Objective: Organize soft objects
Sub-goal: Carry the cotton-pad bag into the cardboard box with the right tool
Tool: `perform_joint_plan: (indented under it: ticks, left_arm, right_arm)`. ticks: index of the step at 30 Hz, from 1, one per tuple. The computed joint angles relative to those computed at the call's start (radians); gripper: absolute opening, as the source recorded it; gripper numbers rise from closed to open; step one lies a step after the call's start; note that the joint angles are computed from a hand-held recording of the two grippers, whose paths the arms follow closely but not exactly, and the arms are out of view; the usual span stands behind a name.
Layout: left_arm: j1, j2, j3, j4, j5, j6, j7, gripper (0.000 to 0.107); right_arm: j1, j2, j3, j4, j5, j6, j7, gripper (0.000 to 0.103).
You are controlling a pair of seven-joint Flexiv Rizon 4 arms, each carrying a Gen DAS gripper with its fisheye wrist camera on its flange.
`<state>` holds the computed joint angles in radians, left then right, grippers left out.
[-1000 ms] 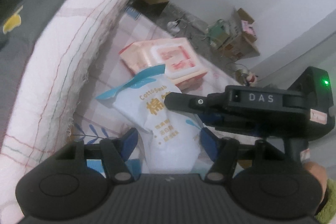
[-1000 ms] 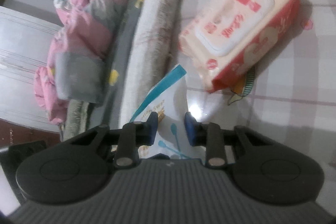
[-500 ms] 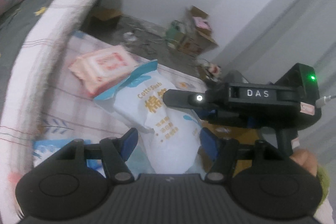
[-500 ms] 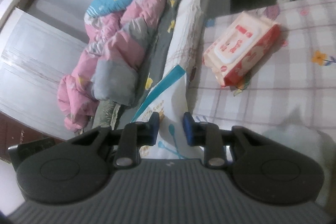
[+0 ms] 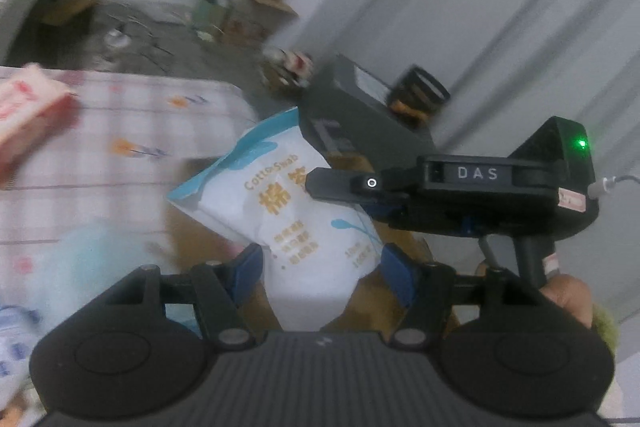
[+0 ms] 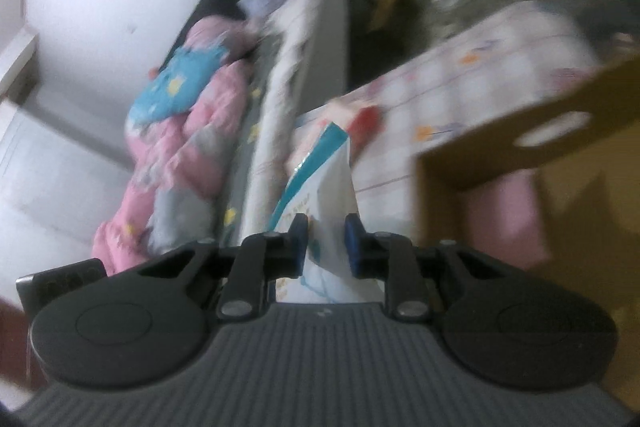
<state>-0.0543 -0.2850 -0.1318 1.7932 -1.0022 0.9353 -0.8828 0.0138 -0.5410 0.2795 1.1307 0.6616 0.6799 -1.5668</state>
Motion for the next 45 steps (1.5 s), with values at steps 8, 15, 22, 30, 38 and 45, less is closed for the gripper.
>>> perform_joint_plan:
  ticks: [8,15,22,30,38,45]
  left_arm:
    - [-0.025,-0.161,-0.022,-0.141,0.174,0.007,-0.162,0.067]
    - [0.007,-0.144,-0.023,-0.119,0.238,0.039,-0.199,0.067]
    - [0.037,-0.076,-0.015,-0.046,0.225,0.064,-0.158,0.068]
    - [0.055,0.001,0.016,0.054,0.16,0.087,-0.092,0.068]
    - [0.064,0.089,0.063,0.165,0.081,0.136,-0.028,0.071]
    - [0.081,0.188,0.129,0.268,0.008,0.198,0.014,0.074]
  right_arm:
    - [-0.083,-0.048,-0.036,0.031,0.012,0.008,0.003,0.017]
    - [-0.074,-0.194,-0.06,-0.064,-0.087,-0.022,0.063,0.017]
    - [-0.017,-0.308,-0.077,-0.155,-0.257,-0.032,0.071,0.017]
    - [0.028,-0.337,-0.092,-0.139,-0.388,0.037,0.07,0.019]
    - [0.042,-0.319,-0.098,-0.102,-0.435,0.08,0.127,0.035]
    - [0.023,-0.236,-0.066,-0.01,-0.408,0.187,0.121,0.051]
